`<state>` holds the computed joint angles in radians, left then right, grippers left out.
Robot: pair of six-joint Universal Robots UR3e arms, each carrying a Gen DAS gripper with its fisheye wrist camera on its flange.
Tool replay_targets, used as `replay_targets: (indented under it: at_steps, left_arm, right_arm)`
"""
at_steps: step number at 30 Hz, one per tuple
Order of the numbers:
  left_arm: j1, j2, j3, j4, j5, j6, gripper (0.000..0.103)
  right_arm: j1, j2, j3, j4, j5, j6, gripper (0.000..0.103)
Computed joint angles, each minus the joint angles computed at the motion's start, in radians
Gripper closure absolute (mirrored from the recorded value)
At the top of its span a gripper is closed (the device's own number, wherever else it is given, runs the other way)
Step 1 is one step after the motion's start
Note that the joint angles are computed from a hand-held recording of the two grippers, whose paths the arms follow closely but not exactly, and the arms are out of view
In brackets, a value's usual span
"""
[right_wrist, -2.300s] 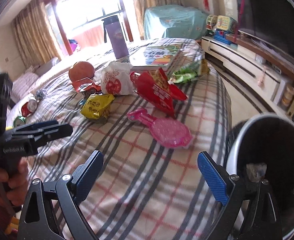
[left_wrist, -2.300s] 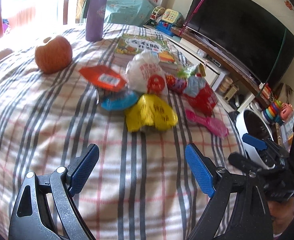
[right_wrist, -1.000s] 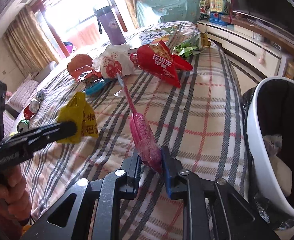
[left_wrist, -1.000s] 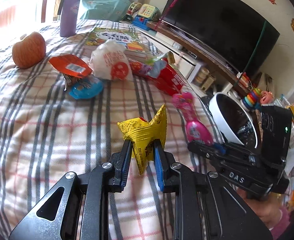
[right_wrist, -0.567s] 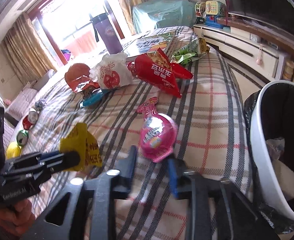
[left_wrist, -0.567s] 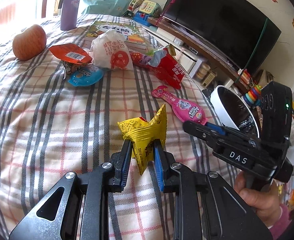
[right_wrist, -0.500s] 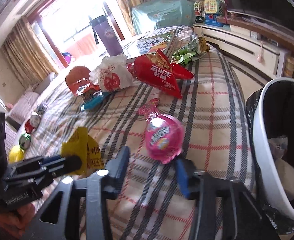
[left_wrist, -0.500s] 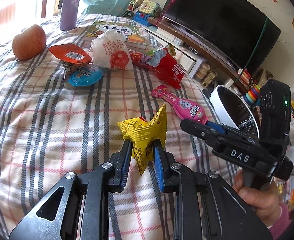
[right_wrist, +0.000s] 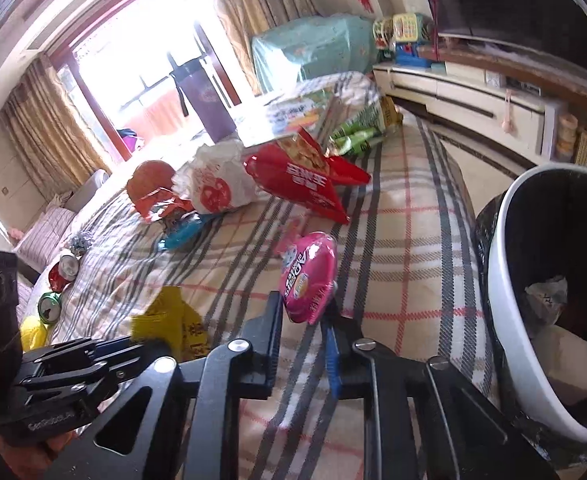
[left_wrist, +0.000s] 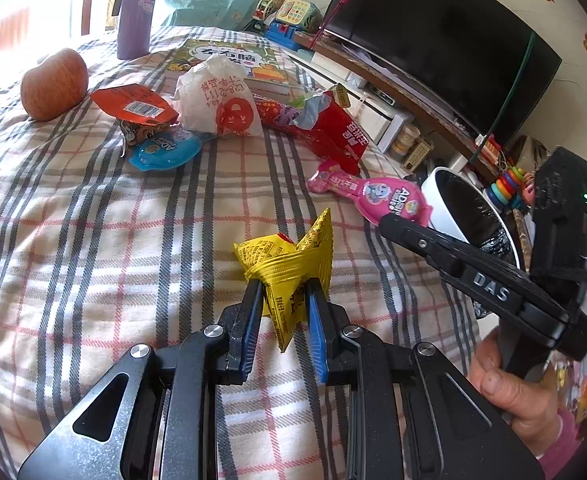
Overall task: Collect trash
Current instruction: 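Carry the yellow wrapper with the left tool while the right tool carries the pink bottle over the bin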
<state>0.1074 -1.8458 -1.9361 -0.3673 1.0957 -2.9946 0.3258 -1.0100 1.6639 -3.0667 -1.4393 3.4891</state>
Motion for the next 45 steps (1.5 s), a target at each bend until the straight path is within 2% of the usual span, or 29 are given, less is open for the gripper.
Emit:
replay_targets:
  at_steps: [12,16,19,24,30,32,34,40,45]
  left_arm:
    - [-0.068,0.005,0.028,-0.014,-0.013,0.010,0.082]
    - [-0.091,0.000,0.032,-0.015,-0.008,0.006,0.082]
    - [-0.101,0.002,0.026,-0.014,0.000,0.004,0.082]
    - [-0.100,0.011,0.011,-0.010,0.011,0.000,0.082]
    - [-0.085,0.021,-0.003,-0.007,0.012,0.003,0.082]
    - [-0.082,0.022,-0.006,-0.007,0.010,0.004,0.082]
    - [-0.081,0.021,-0.007,-0.008,0.009,0.004,0.082]
    - [-0.081,0.018,-0.009,-0.009,0.006,0.007,0.082]
    - [-0.083,0.014,-0.009,-0.007,0.005,0.009,0.082]
  right_arm:
    - [0.004,-0.165,0.246,-0.153,-0.056,0.000,0.089]
    - [0.003,-0.181,0.272,-0.133,-0.044,-0.029,0.089]
    - [0.044,-0.163,0.255,-0.107,-0.116,-0.071,0.088]
    - [0.071,-0.145,0.233,-0.098,-0.148,-0.108,0.085]
    - [0.037,-0.138,0.231,-0.082,-0.076,-0.088,0.084]
    - [0.019,-0.136,0.237,-0.069,-0.036,-0.076,0.067]
    - [0.014,-0.137,0.247,-0.062,-0.031,-0.058,0.060]
    - [-0.036,-0.160,0.306,-0.085,0.020,0.006,0.061]
    - [-0.095,-0.167,0.351,-0.151,0.121,0.060,0.060]
